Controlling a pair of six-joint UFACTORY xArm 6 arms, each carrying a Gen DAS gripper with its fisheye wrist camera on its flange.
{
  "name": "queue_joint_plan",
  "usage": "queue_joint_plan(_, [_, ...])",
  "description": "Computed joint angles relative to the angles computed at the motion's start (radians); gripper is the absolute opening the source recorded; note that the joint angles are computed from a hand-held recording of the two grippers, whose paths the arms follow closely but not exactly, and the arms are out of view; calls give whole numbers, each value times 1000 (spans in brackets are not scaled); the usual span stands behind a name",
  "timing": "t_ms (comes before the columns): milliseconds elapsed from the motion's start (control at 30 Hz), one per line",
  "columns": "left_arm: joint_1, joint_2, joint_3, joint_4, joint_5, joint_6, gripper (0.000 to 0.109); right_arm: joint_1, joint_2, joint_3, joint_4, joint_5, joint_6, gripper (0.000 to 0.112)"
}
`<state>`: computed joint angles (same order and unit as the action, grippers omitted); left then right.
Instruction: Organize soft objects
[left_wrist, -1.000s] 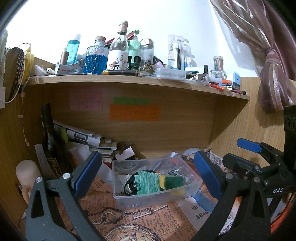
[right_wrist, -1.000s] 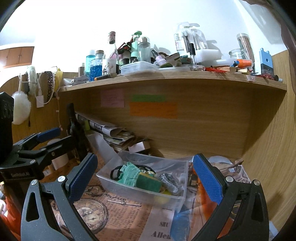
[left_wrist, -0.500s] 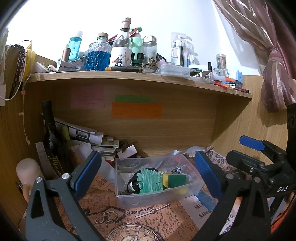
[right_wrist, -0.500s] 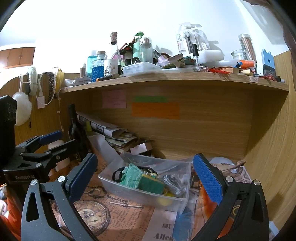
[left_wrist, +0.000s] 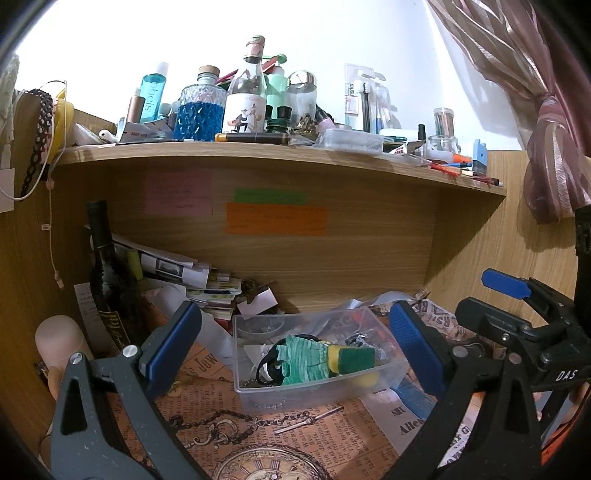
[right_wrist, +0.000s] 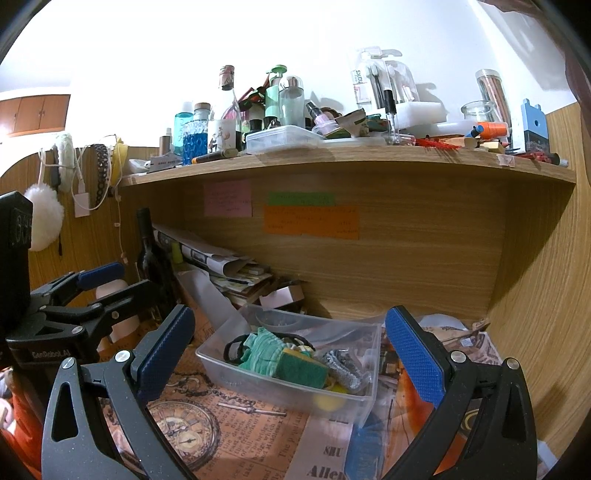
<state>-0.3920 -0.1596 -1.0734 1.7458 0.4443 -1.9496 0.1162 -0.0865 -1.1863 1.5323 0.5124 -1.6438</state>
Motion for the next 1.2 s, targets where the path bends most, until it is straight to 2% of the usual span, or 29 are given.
queue_joint_plan(400, [-7,-2,3,-18,19,13,103,3,-1,1,3,-4,-3,103])
queue_joint_plan(833, [12,0,0,1,-22,-16,103,1,-1,1,4,-2,-5,103])
queue_joint_plan(1200, [-7,5,-3,1,0,2,103,-1,11,-7,-3,-2,8,103])
